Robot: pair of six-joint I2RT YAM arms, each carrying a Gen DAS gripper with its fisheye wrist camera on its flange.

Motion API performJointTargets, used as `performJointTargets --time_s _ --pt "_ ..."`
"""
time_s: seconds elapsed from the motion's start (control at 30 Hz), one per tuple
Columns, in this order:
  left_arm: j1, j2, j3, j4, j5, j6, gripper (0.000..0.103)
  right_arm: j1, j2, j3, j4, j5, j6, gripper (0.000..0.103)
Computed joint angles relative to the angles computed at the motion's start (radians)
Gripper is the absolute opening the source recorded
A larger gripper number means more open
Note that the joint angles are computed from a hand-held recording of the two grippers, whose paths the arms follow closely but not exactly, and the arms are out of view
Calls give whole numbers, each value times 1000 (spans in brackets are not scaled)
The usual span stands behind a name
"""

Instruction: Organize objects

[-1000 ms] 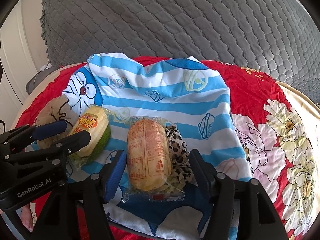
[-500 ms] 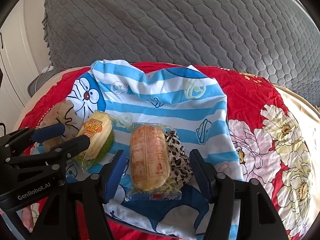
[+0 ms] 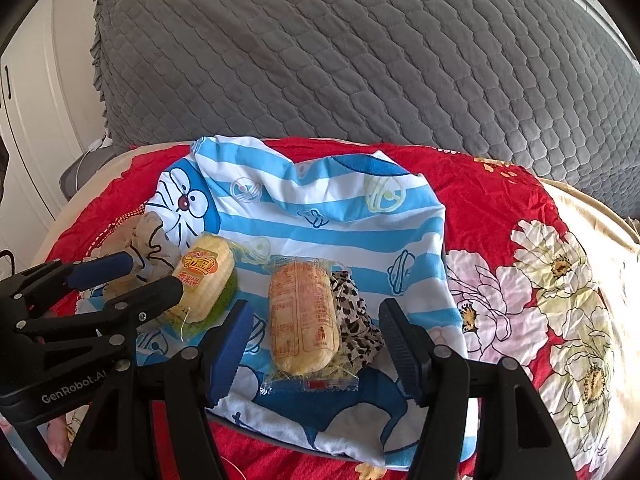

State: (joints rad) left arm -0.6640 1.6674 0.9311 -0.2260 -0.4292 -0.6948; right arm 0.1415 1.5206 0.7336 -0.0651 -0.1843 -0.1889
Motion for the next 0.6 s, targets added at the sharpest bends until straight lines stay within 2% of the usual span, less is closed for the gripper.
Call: performJointTargets --time_s 0.6 --pt "-35 -93 -28 -64 -34 -32 63 14 -122 -28 -70 14 -8 65"
